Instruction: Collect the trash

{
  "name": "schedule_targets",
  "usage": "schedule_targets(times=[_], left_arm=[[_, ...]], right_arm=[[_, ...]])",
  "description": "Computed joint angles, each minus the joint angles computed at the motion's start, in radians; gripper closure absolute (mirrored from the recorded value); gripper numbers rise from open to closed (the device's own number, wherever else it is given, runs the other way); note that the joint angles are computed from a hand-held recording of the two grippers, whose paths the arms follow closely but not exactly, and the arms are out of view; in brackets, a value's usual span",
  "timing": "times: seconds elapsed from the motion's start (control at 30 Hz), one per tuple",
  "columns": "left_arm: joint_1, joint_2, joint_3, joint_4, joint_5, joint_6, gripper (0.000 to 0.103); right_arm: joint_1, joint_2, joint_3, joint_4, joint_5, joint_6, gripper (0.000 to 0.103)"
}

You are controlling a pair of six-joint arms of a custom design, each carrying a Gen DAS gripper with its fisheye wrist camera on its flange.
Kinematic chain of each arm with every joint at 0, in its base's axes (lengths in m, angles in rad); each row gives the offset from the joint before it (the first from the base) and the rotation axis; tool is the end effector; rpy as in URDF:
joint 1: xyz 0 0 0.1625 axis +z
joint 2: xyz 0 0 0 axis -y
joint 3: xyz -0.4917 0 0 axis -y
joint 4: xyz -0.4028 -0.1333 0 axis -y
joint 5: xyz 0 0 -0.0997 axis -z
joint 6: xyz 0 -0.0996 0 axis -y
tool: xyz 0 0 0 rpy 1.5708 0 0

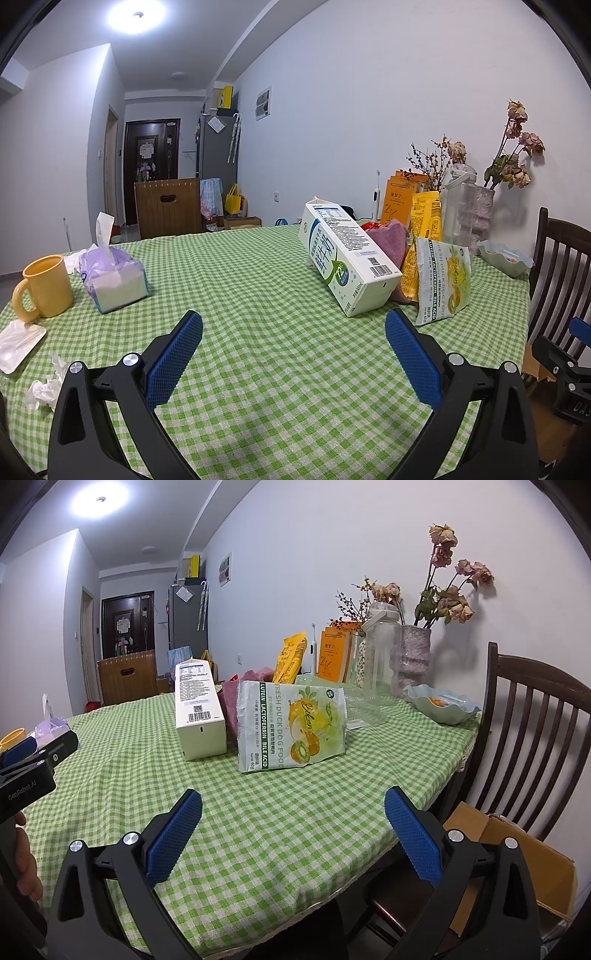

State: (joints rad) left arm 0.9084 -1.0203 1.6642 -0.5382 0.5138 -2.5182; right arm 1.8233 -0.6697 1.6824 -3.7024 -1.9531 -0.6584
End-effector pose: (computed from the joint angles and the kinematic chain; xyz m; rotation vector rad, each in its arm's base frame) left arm -0.2063 -0.6223 0.2354 0.2960 1.8427 -1.5048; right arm 0.2743 -0.6785 0.1754 0.7451 -2.1413 1.2927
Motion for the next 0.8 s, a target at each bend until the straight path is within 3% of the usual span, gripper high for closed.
schedule_targets(times=[0.8], left_arm=[[-0.003, -0.001, 0.003, -0.013, 0.000, 0.021, 0.007]], right_arm=[[-0.005, 0.004, 0.003, 0.012, 0.000, 0.002, 0.008]])
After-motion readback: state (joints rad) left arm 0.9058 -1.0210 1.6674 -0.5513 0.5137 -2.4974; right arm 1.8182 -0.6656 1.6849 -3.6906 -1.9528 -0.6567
